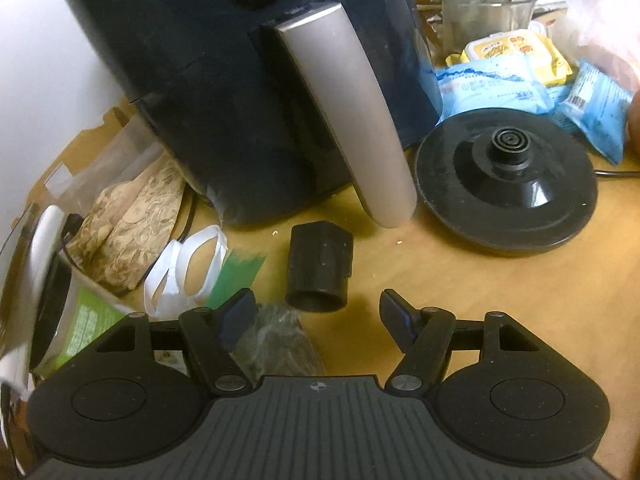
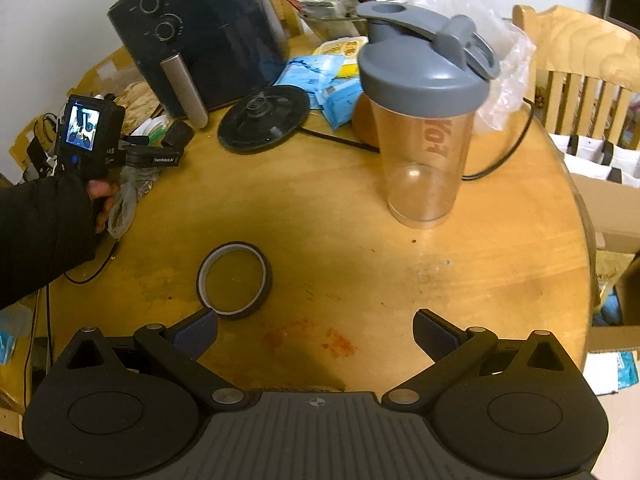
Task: Organize objects
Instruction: 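Move the left tool to the black rubber cap and close on it, then lift the black rubber cap off the table with the left tool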
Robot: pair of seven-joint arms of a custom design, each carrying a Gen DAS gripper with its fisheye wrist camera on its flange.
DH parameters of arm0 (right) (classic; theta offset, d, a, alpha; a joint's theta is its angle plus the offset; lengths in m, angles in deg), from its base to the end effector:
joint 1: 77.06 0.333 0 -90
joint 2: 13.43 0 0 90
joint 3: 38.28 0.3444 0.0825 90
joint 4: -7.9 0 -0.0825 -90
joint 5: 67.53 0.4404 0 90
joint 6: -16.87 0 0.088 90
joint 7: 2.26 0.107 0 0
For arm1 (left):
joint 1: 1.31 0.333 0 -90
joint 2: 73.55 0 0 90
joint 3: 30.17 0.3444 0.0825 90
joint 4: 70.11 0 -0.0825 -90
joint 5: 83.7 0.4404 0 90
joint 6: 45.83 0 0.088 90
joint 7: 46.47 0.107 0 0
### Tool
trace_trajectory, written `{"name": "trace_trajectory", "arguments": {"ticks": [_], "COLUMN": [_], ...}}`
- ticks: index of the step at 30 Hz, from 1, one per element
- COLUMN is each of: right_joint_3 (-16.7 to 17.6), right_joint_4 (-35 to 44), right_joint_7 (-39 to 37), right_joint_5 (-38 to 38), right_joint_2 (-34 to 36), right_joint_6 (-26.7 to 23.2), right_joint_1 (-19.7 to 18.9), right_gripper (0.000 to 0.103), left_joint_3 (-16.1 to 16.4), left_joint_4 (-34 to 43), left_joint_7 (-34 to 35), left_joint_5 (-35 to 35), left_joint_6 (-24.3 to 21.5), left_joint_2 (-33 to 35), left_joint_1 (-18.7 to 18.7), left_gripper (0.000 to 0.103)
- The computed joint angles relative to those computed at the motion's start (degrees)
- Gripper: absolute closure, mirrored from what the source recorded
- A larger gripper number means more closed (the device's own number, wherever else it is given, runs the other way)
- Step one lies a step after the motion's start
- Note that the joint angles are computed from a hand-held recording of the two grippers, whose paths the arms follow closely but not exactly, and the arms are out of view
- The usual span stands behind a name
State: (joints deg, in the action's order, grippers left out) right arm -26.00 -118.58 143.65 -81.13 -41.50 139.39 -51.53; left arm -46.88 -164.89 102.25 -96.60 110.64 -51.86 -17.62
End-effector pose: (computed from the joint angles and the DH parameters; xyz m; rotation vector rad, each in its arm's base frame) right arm 0.3792 0.3038 0.6273 -1.6727 2.1157 -0.4331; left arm 0.6655 -0.3852 0.4833 -0.2600 2.5558 -0.7935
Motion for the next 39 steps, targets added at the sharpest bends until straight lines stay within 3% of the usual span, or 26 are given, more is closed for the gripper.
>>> {"name": "trace_trajectory", "arguments": {"ticks": [2,9,16,24,31,39], "right_joint_3": [0.1,0.7,0.7,0.5,0.7,0.3], "right_joint_4": [-0.2,-0.8,-1.4,-1.0,-0.6,-0.8], "right_joint_7": [0.5,2.7,3.8,3.4,4.5,3.5], "right_joint_5": [0.0,-1.0,-1.0,-1.2,-1.3,-0.5], "right_joint_2": [-0.3,-1.5,-2.2,-1.4,-0.6,-0.3], "right_joint_6": [0.0,-1.1,-1.4,0.0,0.8,2.5], "right_joint_1": [-0.1,-0.6,-0.5,-0.2,-0.2,0.3], "right_gripper": [0.0,0.0,0.0,0.0,0.0,0.0], "left_joint_3": [0.3,0.8,-1.7,-2.5,-1.6,1.3], "left_joint_4": [0.9,2.7,1.3,-1.4,-4.8,-9.0], "left_joint_7": [-0.1,0.7,3.6,6.0,6.0,5.3], "left_joint_5": [0.9,3.5,-2.4,-9.7,-16.8,-19.6], "left_joint_6": [0.0,-1.3,-1.6,-5.4,-10.2,-18.2], "left_joint_2": [0.8,2.2,0.3,-3.6,-8.8,-15.3], "left_joint_1": [-0.5,-1.2,1.3,3.1,4.1,4.4], "left_gripper": [0.037,0.066,0.066,0.066,0.066,0.066]}}
